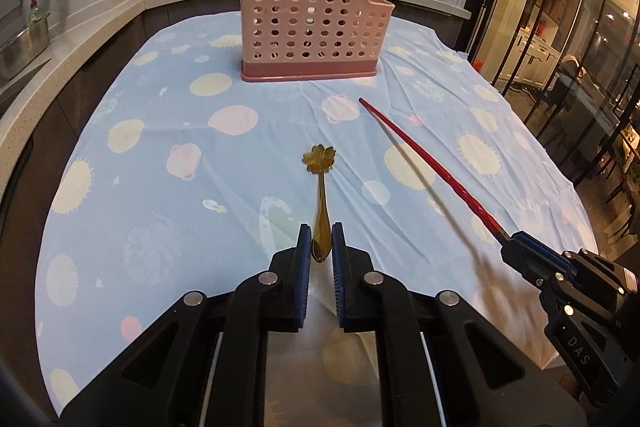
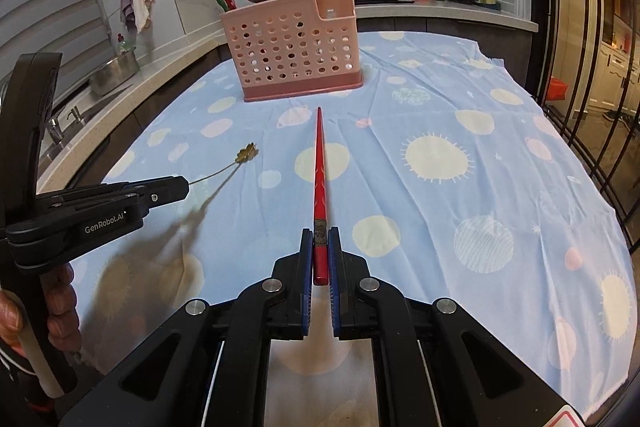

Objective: Organize utensils
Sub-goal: 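Grasp the gold spoon with left tool while right tool grasps the last red chopstick, then lift the gold spoon with left tool while right tool carries the red chopstick over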

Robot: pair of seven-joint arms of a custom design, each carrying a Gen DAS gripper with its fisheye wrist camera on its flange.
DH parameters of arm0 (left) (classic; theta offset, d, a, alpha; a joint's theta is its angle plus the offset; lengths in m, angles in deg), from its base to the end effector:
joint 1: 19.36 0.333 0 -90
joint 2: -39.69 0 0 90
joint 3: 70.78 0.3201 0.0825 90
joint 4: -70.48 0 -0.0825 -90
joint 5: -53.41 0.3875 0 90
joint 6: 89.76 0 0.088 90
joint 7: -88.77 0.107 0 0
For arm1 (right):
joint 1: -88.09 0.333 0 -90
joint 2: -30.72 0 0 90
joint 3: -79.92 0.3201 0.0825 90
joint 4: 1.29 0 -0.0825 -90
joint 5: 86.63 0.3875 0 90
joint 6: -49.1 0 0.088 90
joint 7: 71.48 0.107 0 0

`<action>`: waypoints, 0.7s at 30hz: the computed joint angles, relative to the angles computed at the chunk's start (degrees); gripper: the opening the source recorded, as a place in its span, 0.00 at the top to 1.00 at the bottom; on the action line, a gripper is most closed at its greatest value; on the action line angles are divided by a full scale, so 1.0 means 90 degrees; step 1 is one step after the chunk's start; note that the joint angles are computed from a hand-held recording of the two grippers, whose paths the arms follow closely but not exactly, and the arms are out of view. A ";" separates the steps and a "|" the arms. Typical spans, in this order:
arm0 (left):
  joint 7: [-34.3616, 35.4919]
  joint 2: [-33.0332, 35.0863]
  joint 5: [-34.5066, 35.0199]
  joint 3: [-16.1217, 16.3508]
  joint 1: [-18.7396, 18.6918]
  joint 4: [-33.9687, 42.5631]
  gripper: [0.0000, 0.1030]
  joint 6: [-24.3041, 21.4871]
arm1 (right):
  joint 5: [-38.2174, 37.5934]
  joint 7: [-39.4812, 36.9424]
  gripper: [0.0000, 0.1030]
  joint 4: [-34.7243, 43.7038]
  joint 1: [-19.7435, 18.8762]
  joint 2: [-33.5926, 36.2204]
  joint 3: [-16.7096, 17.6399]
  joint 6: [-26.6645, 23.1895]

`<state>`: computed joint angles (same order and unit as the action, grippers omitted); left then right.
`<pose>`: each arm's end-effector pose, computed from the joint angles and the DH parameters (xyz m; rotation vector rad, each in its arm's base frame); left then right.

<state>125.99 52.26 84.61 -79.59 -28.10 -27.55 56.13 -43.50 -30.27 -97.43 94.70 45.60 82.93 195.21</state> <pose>0.6438 -0.2011 0.5319 -2.0332 1.5442 -0.7033 0.6779 0.1019 0.5189 -2.0080 1.1817 -0.3220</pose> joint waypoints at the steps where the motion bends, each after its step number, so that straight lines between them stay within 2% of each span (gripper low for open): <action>1: -0.0040 -0.0043 0.0063 0.0013 -0.0013 -0.0011 0.91 0.0023 | 0.0082 -0.0051 0.94 0.0018 -0.0021 -0.0027 0.0018 0.0008; 5: -0.0160 -0.0153 0.0295 0.0049 -0.0033 0.0023 0.92 0.0090 | 0.0407 -0.0250 0.94 0.0151 -0.0082 -0.0088 0.0065 0.0060; 7: -0.0159 -0.0164 0.0348 0.0054 -0.0022 0.0095 1.00 0.0113 | 0.0596 -0.0357 0.94 0.0261 -0.0118 -0.0091 0.0084 0.0079; 15: -0.0164 -0.0136 0.0584 0.0101 0.0006 0.0404 0.99 0.0192 | 0.1273 -0.0651 0.94 0.0979 -0.0257 0.0086 0.0181 0.0074; 21: -0.0059 -0.0014 0.0658 0.0133 0.0014 0.0756 0.99 0.0185 | 0.1481 -0.0692 0.94 0.1675 -0.0331 0.0387 0.0264 0.0045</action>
<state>125.45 52.13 90.53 -78.39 -27.97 -20.74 57.79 -30.17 -36.49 -82.35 91.73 49.09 85.31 195.62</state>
